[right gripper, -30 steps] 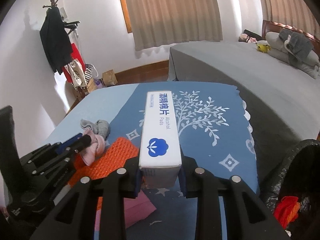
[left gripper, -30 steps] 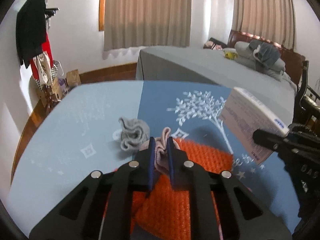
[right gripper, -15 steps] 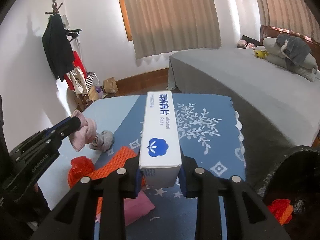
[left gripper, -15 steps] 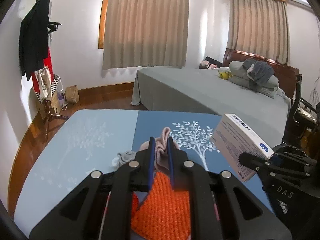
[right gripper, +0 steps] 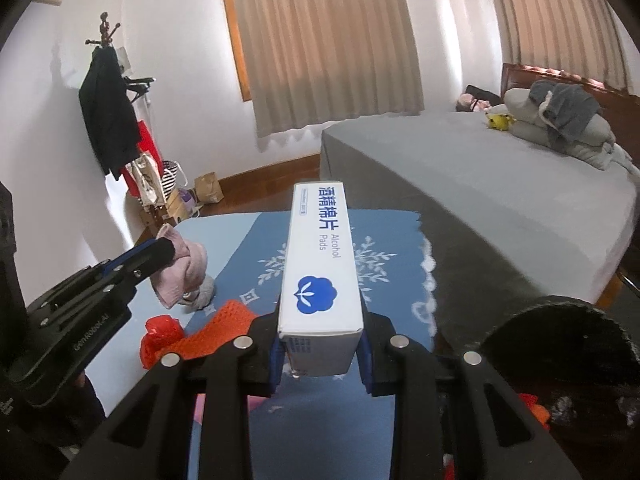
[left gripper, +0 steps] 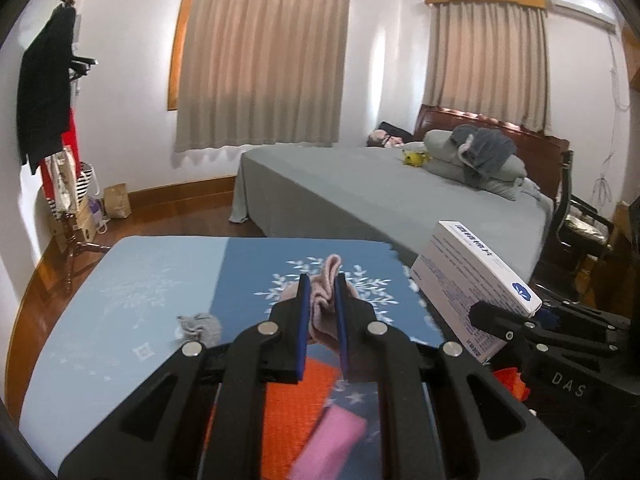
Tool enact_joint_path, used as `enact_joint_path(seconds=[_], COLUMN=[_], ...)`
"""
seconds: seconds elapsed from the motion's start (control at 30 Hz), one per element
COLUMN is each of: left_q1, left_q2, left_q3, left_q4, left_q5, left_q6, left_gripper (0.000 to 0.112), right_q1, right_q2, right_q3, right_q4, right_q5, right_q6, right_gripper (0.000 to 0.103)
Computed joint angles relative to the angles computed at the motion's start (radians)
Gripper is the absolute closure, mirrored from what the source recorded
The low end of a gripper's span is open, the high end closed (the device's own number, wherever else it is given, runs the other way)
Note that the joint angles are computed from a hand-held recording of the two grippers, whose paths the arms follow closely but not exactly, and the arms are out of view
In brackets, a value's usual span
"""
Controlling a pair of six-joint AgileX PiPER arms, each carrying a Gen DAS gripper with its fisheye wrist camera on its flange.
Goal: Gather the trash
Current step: 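Carry the box and pink mask over the bin and open both tools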
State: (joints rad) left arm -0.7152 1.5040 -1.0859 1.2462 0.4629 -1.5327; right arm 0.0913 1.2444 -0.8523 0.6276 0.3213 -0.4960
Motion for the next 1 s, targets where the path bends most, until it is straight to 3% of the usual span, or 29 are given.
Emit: enact_joint_path(seconds=[0.5, 1.0], left_q1=[-0.180, -0.296], left_q2=[0.107, 0.261], left_q3=[-0.121, -0.297], left_q4=[0.029, -0.030], left_q5=[-0.007, -0.040], left_q6=[-0.036, 0.051], left_gripper=[0.101, 0.101], right_q1=[-0.301, -0.742], right_q2=[-0.157, -0.218], right_q3=[0.075, 0.132], right_q4=[0.103, 0.287], right_q5=[0.140, 0.348], right_q6=[-0.162, -0.460], right_gripper=[0.074, 0.074])
